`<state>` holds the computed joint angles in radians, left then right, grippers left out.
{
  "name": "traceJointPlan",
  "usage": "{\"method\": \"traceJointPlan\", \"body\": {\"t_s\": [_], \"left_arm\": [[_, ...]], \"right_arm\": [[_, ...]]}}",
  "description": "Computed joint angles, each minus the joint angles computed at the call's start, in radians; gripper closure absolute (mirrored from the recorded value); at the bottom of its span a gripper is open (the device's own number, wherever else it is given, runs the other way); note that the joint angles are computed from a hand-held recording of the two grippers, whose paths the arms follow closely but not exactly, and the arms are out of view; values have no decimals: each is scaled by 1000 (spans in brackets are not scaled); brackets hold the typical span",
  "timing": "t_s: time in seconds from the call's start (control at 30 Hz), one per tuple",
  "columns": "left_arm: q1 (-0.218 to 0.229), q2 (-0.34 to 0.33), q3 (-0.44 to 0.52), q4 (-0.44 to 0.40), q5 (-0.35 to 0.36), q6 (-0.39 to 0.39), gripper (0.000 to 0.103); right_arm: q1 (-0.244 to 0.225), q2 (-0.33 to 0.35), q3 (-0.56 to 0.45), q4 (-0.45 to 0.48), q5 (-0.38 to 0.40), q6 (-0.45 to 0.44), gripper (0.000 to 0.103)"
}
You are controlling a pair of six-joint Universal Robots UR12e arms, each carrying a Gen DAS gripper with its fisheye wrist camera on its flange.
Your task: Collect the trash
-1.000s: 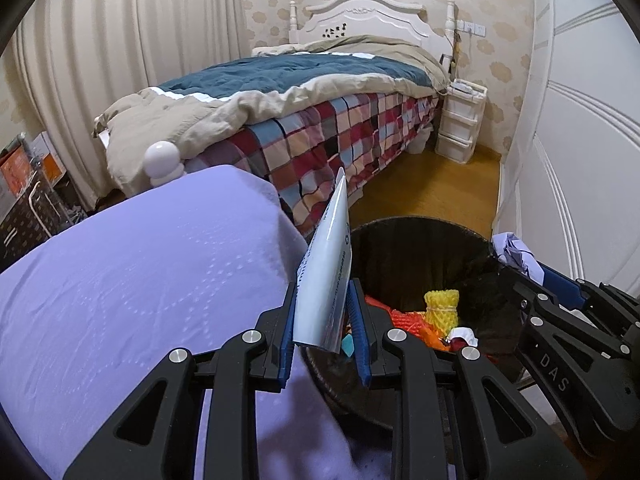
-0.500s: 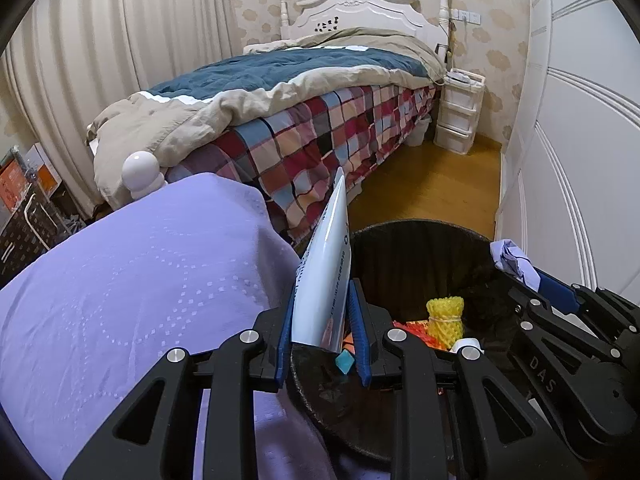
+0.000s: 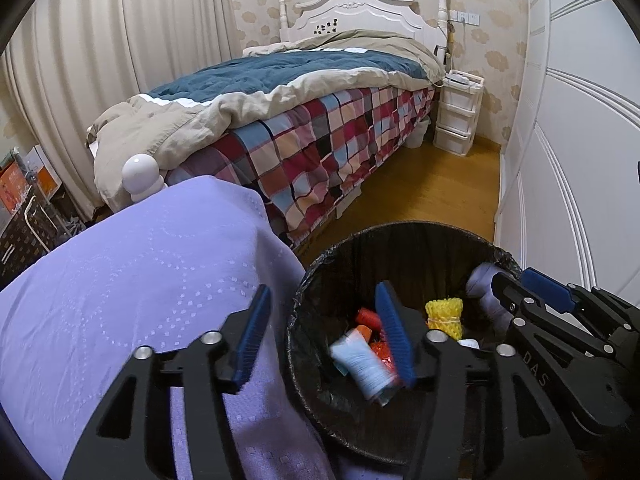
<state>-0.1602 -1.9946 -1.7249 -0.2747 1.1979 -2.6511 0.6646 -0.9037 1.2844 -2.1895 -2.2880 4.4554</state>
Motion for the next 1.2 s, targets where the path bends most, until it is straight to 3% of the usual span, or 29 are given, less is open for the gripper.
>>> {"method": "traceJointPlan", "body": {"t_s": [0.07,0.23,0.67,1.2], "left_arm": [[2,0,-3,16,-2,-6,33],[4,4,-8,29,-5,-3,30],[38,38,-53,73,-27,-14,24],[118,133,-164,123,-65,-22,21]], "right_arm": [[1,0,1,3,-8,9,58],[4,-4,1,21,-20,23,56],[35,-3,-35,129,-71,88,28],[109,20,-120,263,-150,142,17]]}}
